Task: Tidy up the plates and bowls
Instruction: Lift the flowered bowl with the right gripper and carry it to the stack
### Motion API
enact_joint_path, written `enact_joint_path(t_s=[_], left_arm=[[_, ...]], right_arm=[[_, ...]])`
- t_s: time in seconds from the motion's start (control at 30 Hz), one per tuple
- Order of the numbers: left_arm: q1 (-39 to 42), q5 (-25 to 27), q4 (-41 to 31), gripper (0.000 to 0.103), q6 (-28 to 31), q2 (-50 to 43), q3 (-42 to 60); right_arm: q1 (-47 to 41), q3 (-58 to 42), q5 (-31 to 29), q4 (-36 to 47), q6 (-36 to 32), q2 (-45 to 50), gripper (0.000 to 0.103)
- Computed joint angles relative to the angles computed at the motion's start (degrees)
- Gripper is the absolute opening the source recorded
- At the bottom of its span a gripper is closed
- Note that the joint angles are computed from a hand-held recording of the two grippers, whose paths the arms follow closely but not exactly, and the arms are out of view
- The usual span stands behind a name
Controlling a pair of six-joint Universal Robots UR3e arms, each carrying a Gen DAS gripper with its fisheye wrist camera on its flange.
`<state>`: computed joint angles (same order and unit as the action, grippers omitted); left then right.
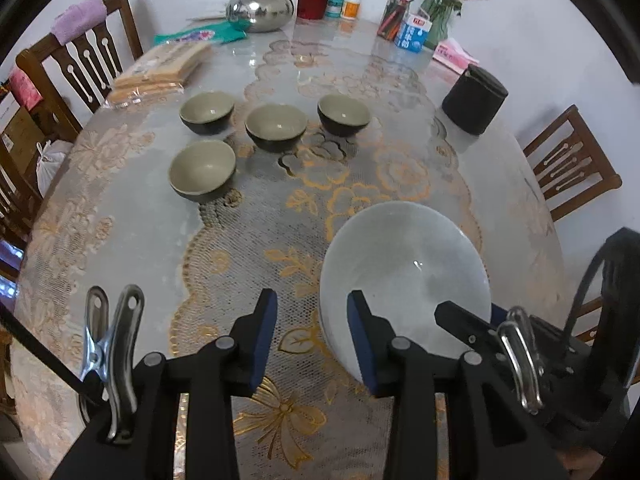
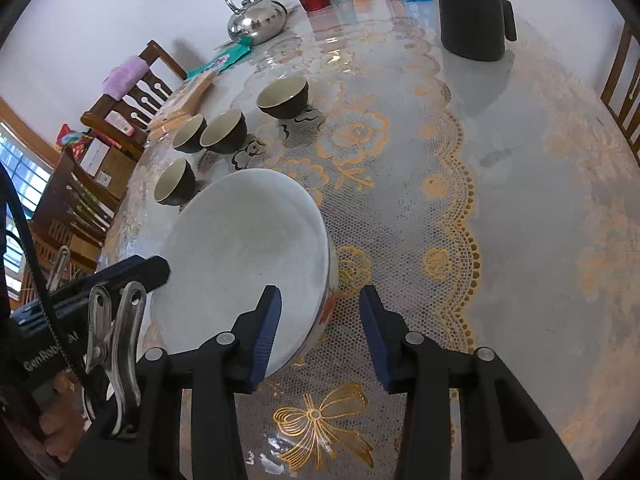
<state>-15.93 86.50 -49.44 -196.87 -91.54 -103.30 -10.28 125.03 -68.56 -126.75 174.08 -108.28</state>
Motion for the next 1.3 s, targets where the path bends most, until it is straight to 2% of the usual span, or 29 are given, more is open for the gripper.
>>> enact_joint_path(t_s=[0.27, 0.37, 0.47, 0.73, 1.0, 1.17, 1.3], left_arm=[[-0.99, -0.12, 1.07, 0.029, 0.2, -5.49, 1.85], [-1.05, -1.45, 1.24, 0.02, 0.19, -6.71, 1.9], [-1.93, -0.59, 2.15, 0.019, -0.01, -6.55, 1.06], [-3.09, -2.33, 0.28, 0.018, -0.12, -3.51, -1.62], [-6.3, -1.86, -2.38, 0.018, -2.14, 2.64, -5.43], [-9.04, -0.84, -5.47, 0.019, -4.4, 7.25, -6.36], [-11.96, 1.01, -8.57, 0.019, -7.45, 10.56, -5.76]], right_arm=[[0.42, -0.09, 1.14, -1.81, -0.53, 2.88, 0.028], [1.56, -0.01, 0.21, -3.57, -0.25, 3.62, 0.025], [1.39, 0.42, -0.07, -3.16, -0.08, 2.71, 0.025], [-1.22, 2.94, 0.06, 1.9, -0.81, -4.58, 0.022], [-7.05, 5.66, 2.02, 17.65, -5.37, -19.25, 0.021], [-13.28, 4.18, 4.27, 32.7, -11.89, -29.88, 0.021], [-21.6, -0.19, 6.88, 49.23, -20.85, -37.88, 0.021]])
